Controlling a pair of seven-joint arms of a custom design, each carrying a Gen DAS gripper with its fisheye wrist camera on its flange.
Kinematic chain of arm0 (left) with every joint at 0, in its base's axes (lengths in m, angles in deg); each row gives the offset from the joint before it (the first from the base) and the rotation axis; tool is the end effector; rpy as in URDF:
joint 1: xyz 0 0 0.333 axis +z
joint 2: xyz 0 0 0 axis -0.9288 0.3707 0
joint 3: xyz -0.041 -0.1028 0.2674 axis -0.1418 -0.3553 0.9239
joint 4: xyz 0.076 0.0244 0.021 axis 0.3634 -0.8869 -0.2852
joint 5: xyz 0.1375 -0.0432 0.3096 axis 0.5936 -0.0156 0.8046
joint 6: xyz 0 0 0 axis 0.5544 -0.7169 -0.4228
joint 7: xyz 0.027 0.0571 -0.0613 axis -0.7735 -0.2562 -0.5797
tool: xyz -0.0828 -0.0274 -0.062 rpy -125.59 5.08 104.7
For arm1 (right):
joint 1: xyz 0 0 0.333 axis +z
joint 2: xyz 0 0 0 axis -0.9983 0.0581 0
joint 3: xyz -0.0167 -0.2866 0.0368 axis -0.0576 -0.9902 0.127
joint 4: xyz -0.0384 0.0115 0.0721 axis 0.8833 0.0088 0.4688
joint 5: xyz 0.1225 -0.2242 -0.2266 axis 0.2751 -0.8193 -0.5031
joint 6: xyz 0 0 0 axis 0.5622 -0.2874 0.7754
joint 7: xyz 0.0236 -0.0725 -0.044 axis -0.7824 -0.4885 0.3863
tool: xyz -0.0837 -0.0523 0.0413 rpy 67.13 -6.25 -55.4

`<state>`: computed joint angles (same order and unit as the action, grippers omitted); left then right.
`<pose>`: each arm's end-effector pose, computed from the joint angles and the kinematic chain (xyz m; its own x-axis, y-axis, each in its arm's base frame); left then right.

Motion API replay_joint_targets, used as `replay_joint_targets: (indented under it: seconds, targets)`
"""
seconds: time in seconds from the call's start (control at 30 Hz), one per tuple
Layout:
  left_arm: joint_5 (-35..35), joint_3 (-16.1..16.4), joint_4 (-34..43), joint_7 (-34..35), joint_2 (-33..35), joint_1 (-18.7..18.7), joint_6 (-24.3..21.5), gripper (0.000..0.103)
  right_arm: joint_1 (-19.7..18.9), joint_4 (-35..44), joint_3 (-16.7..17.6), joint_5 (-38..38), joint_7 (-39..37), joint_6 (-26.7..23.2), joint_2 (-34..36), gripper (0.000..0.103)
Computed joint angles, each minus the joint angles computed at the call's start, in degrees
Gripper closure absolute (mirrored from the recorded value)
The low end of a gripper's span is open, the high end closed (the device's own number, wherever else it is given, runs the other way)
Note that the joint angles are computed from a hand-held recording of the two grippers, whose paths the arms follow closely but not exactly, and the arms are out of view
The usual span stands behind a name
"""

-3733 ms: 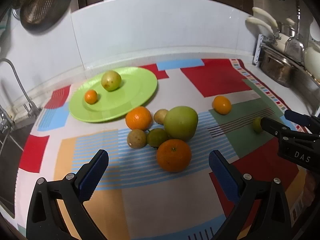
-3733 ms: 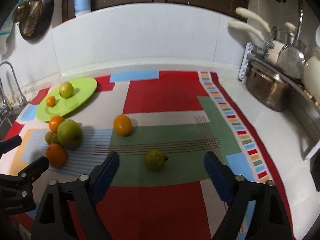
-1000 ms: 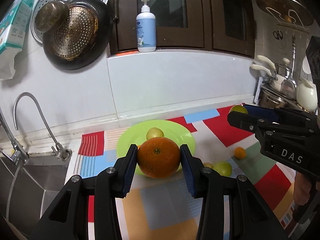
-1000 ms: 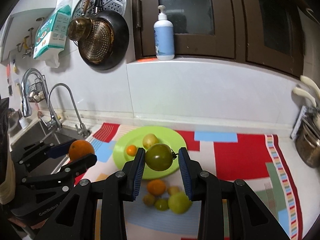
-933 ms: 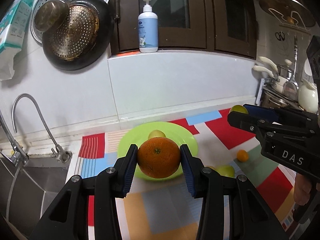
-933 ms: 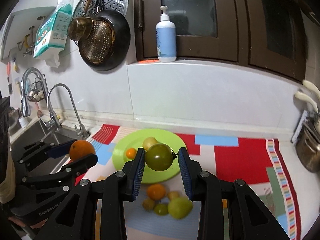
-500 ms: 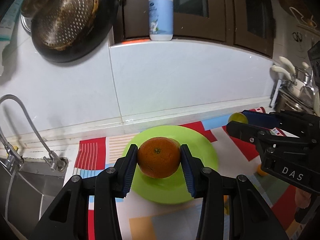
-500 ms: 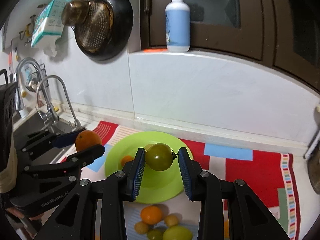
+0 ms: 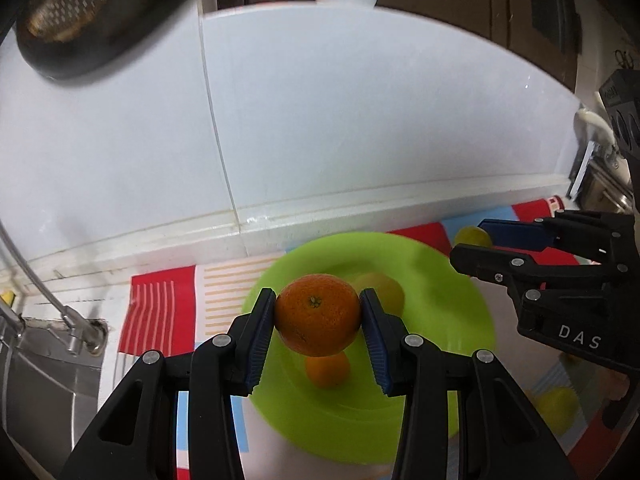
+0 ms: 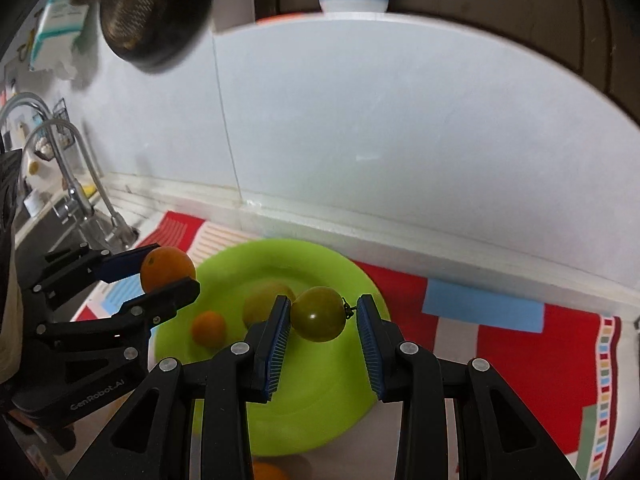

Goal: Organize fruits
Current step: 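Carry the orange and lime onto the green plate and open both tools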

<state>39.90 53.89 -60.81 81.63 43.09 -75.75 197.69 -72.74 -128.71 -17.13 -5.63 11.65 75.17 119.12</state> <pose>0.5991 -0.0900 0.3849 0.0686 -0.9972 -0.0286 -0.6706 -0.0248 -0.7414 0.6537 0.2424 0.3896 0.6091 -0.7929 -0.0167 -0.5563 -0.4121 -0.7216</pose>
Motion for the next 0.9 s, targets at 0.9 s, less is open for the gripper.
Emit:
replay_joint_targets:
  seconds: [0.9]
  targets:
    - [-4.28,2.86,-5.22,2.89,-5.70,-3.83,-1.38,0.032,0.52,-7.96,-1.54,-4.17,5.40,7.95,-4.06,0.040]
